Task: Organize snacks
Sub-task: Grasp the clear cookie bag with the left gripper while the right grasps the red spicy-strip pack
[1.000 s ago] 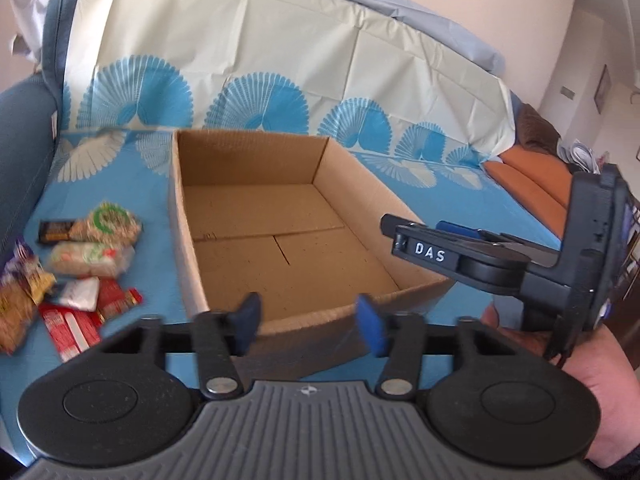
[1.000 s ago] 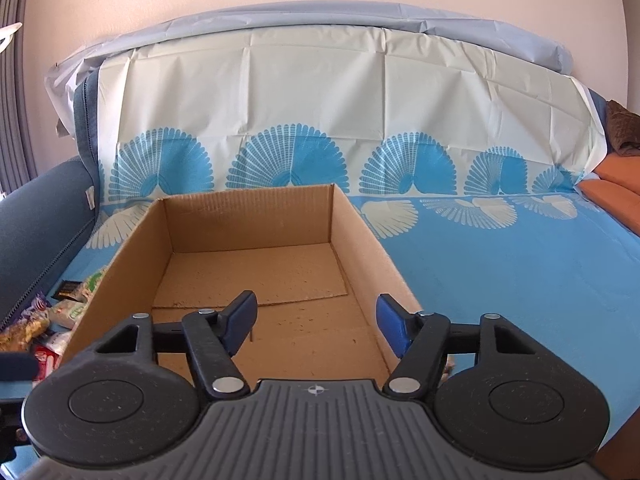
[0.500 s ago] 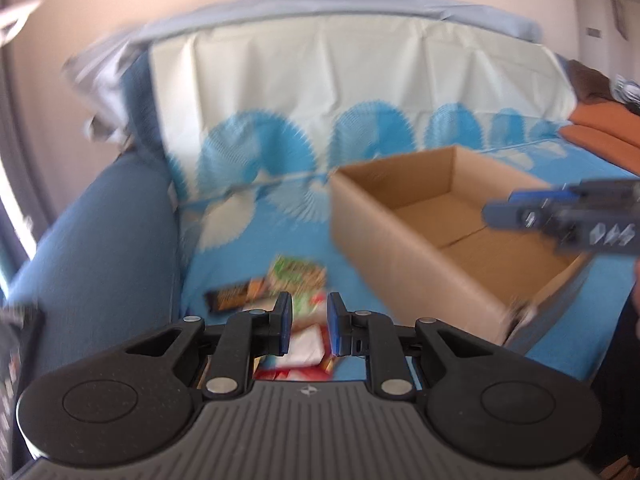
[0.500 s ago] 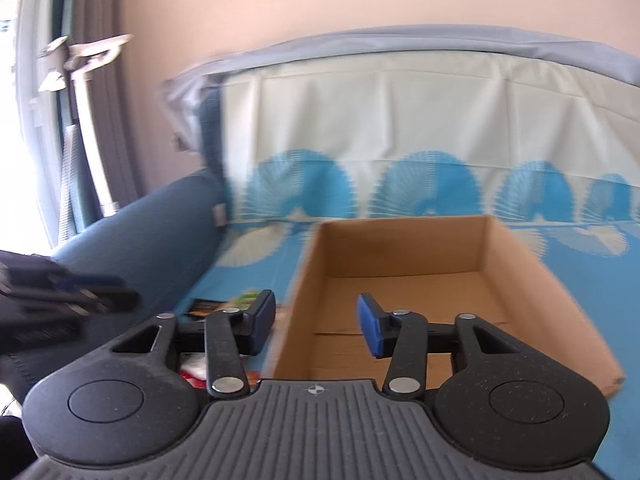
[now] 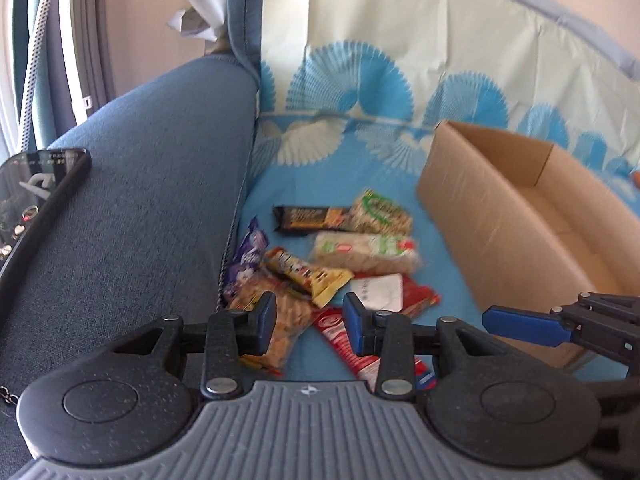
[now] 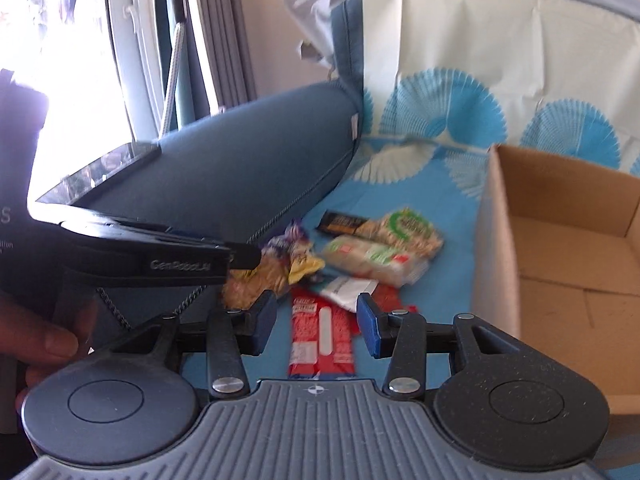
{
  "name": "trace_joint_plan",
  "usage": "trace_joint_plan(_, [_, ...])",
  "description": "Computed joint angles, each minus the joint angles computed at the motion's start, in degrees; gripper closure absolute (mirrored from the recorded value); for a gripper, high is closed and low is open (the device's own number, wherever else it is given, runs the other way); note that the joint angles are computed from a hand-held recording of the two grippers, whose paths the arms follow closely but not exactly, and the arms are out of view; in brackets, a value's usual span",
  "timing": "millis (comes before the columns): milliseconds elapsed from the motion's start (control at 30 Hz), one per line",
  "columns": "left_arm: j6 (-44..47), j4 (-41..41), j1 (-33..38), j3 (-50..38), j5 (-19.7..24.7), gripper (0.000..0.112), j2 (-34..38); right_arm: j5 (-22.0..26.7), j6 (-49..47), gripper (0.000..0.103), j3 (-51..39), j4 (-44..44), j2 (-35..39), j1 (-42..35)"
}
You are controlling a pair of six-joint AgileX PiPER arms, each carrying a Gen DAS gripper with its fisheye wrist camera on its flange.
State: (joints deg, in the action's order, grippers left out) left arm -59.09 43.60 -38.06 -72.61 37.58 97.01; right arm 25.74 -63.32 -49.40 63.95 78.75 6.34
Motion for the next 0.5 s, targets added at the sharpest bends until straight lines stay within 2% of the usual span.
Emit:
trace_joint_plan(67, [0.65, -0.87, 0.29, -1.72, 2.40, 0.074, 1.91, -1.27, 0.99, 0.051, -0.23, -1.63, 1.76, 1.79])
trace_joint_plan(133, [1.48, -1.63, 0.62, -4.10, 5.05, 0.074, 4.18, -1.75, -3.26, 0.042, 0.16, 1.22, 3.52, 2.49])
trace_joint_plan(167, [2.27, -2.24, 0.84, -5.61, 6.26, 0.074, 5.49, -2.95, -3.33, 0.035, 0.32, 0.30, 4.40, 3.30])
trace_joint_plan(200, [3.68, -2.96, 0.80, -7.13, 7.69, 0.074, 6.73, -3.93, -1.11, 0.032, -0.01, -2.37, 5.25, 4.07])
trace_joint_plan(267, [7.90, -4.81, 0.51, -11.51, 11.52, 0.068, 10.10, -2.86, -0.09, 0.030, -1.31, -3.05, 7.39, 3.80])
trace_joint_plan(333, [11.52, -6.20, 0.30, -16.43, 15.74, 0.061, 13.61, -3.57, -2.93, 0.024, -1.13, -0.62, 9.01, 3.58])
trace_joint_plan(500, [15.11, -6.80, 0.02, -24.64, 21.63, 0.047, 20.65, -1.49, 3.34, 0.023, -3.82, -6.04, 13.19, 2.89])
